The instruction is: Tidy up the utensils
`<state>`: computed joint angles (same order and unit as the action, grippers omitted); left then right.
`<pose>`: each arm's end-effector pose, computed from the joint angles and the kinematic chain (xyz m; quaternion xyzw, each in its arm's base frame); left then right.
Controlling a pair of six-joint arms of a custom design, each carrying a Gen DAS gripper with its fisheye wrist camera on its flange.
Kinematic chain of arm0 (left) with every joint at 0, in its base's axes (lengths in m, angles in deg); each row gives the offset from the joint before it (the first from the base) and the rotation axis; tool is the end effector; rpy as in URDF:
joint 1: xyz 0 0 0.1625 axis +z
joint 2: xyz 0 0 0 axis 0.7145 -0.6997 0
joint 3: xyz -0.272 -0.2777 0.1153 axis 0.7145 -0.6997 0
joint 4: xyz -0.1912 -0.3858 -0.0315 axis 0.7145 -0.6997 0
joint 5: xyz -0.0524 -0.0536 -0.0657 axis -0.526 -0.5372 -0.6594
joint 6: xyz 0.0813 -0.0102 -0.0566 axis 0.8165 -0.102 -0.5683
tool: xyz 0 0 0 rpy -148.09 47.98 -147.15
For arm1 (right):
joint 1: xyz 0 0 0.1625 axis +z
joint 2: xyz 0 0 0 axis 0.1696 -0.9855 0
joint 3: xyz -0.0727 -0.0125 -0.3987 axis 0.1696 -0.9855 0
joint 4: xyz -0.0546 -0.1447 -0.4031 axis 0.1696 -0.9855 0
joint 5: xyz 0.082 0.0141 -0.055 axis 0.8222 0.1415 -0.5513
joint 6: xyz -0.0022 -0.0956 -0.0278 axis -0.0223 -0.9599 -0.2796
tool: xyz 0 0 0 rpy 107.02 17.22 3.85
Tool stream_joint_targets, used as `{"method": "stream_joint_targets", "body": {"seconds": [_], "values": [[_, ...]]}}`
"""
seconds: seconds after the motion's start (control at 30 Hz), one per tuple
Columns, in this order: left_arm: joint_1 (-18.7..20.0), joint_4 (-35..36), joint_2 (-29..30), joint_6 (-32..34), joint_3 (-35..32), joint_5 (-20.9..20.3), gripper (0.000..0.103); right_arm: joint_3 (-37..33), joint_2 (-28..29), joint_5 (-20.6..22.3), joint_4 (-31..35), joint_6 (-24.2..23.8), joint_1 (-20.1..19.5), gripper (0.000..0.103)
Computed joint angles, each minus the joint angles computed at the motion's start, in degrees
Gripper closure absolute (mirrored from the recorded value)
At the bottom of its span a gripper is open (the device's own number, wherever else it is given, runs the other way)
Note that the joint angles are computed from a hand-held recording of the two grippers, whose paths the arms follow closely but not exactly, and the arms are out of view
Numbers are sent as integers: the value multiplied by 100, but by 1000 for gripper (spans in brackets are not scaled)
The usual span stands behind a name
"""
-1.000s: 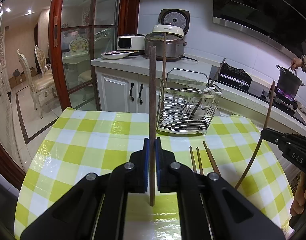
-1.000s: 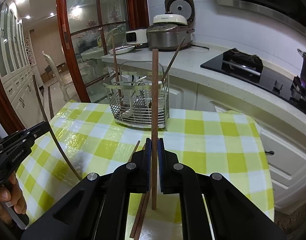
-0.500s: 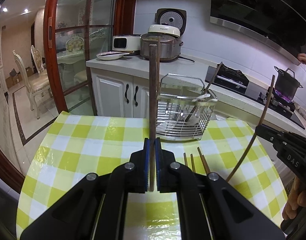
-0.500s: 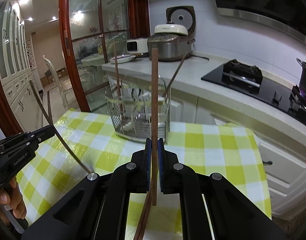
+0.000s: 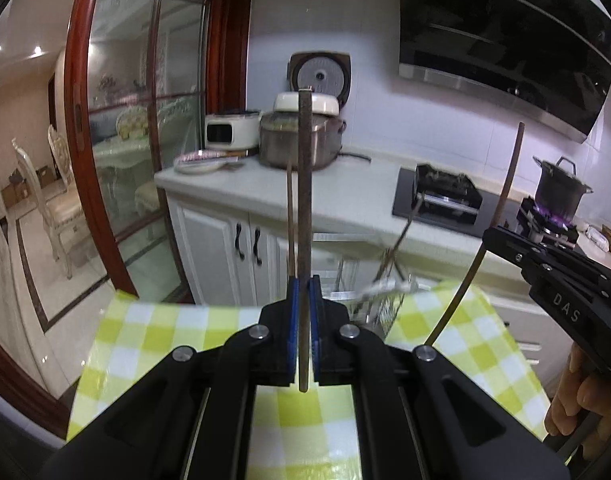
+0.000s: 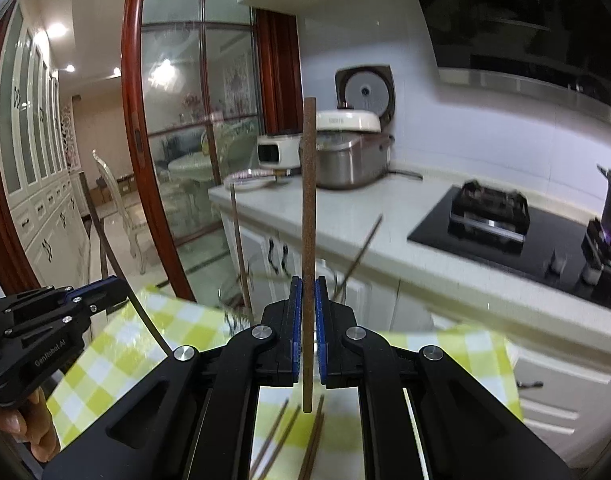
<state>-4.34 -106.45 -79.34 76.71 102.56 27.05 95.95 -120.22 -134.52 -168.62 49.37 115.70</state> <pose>-0.1681 -0.4476 0.4144 0.1233 0.7901 -0.4920 0.3441 0.4681 -0.4998 0.1015 0.3681 -0.8231 0.4028 0.1576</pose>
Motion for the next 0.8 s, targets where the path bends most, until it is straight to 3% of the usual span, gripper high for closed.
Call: {"method": "stream_joint_targets", "body": {"seconds": [0.2,0.4,0.67,0.8], "values": [[-39,-1370,568,1322,-531,18,98,-580,186,63,79,-161,71,96],[28,-2178,973,2138,-941,-151,98,-1063,393,202,189,-190,53,96],[275,-2935,1490,2915,-1466,-595,98,-1474,692,274,174,-173,-25,96],[467,-3028,1653,2972,-1607,-871,103,-1631,845,249,258,-86,-93,96]]}}
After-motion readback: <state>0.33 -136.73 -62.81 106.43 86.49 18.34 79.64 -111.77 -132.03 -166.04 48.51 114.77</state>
